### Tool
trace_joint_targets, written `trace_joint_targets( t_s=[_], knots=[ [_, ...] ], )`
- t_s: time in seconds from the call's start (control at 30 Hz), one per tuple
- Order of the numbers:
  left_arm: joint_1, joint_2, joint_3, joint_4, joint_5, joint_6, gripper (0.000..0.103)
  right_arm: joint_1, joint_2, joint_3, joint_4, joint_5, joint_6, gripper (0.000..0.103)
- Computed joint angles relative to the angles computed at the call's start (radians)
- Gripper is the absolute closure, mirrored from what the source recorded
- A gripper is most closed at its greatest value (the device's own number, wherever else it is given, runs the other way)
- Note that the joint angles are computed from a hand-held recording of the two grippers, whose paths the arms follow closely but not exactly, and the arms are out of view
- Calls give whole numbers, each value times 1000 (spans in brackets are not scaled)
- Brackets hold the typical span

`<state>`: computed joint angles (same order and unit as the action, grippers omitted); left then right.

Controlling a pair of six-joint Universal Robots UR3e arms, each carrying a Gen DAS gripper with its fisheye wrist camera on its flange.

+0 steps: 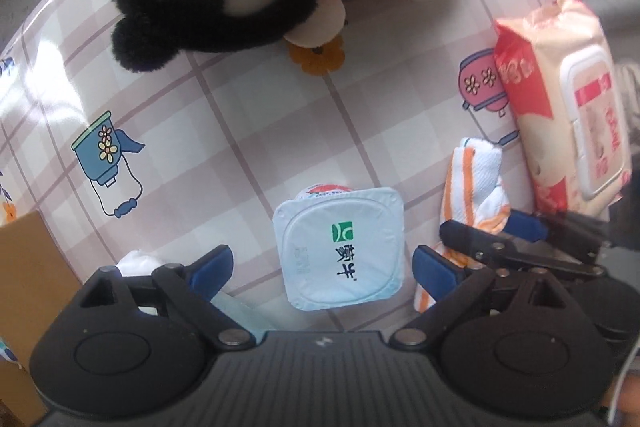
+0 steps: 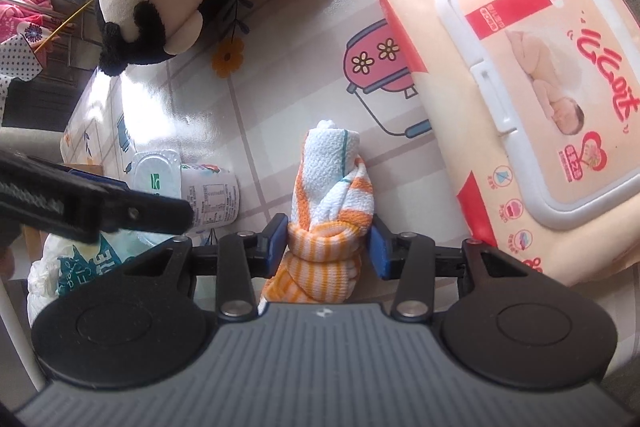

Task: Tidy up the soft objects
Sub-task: 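Grasp the white yogurt cup with the left gripper while the right holds the striped towel, then lift and carry the yogurt cup and striped towel over the box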

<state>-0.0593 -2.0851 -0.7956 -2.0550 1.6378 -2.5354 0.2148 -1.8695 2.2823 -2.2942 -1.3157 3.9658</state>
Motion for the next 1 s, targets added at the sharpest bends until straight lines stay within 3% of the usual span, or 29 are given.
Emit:
trace_joint_targets(
  t_s=[0.07, 0.23, 0.67, 1.0],
  knots=[
    [-17, 26, -80, 74, 23, -18, 11, 2, 9, -14, 16, -3, -18, 62],
    [-16, -26, -57, 74, 24, -113, 12, -24, -12, -13, 54, 4, -67, 57],
    [-45, -48, -136, 149, 9, -191, 39, -2, -23, -45, 108, -38, -115, 54],
    [-26, 48, -250, 199, -15, -192, 40, 10, -22, -35, 70, -67, -99, 64]
  ],
)
